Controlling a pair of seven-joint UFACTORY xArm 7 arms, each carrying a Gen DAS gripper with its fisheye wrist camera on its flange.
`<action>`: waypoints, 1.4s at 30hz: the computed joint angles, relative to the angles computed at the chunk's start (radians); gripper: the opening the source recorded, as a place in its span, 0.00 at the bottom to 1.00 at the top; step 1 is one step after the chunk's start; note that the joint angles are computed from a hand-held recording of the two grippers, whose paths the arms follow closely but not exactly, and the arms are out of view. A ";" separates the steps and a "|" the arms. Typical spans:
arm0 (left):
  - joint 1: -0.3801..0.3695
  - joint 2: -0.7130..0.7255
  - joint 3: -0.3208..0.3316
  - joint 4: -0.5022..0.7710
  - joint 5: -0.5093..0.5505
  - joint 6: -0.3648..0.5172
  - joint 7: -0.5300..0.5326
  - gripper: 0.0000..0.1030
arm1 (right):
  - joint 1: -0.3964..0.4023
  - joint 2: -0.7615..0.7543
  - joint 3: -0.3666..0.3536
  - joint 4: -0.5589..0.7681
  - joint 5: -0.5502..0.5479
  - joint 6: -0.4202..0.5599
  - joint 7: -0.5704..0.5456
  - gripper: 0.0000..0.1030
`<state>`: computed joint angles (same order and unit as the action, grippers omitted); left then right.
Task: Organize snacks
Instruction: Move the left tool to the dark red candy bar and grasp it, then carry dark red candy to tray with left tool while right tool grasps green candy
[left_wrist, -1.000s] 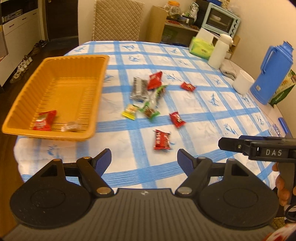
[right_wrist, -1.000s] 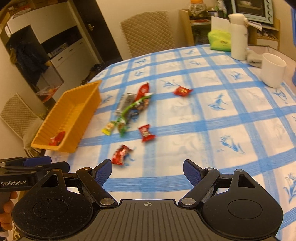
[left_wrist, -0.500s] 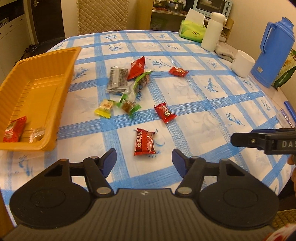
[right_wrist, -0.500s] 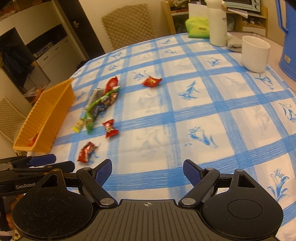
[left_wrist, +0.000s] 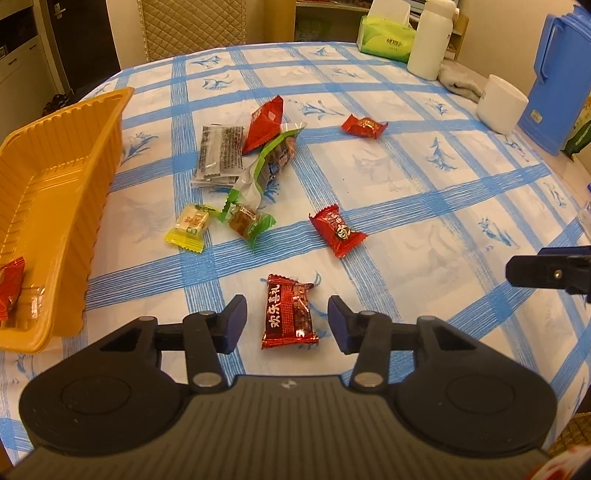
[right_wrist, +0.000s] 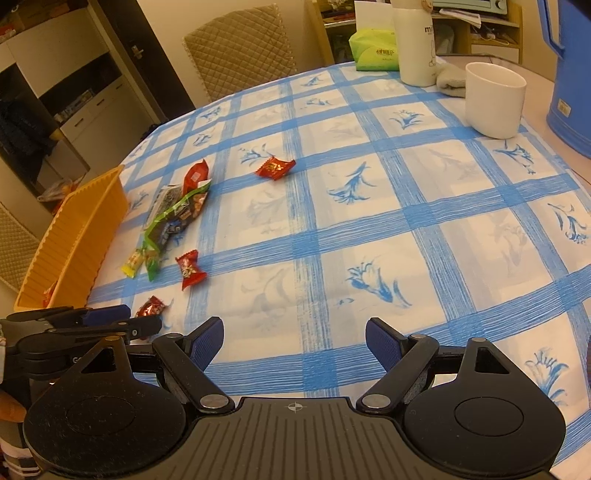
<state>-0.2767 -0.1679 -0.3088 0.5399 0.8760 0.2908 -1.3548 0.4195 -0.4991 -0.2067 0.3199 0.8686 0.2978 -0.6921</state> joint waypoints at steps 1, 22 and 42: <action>0.001 0.006 0.000 0.004 0.002 0.001 0.001 0.42 | -0.002 0.003 0.000 0.002 -0.001 0.000 0.001 0.81; -0.015 -0.185 -0.001 -0.131 -0.146 0.070 0.029 0.22 | 0.099 0.117 -0.001 0.115 0.304 0.008 -0.382 0.81; -0.092 -0.804 -0.074 -0.374 -0.574 0.482 0.154 0.22 | 0.023 0.427 0.233 0.387 0.584 0.155 -0.749 0.38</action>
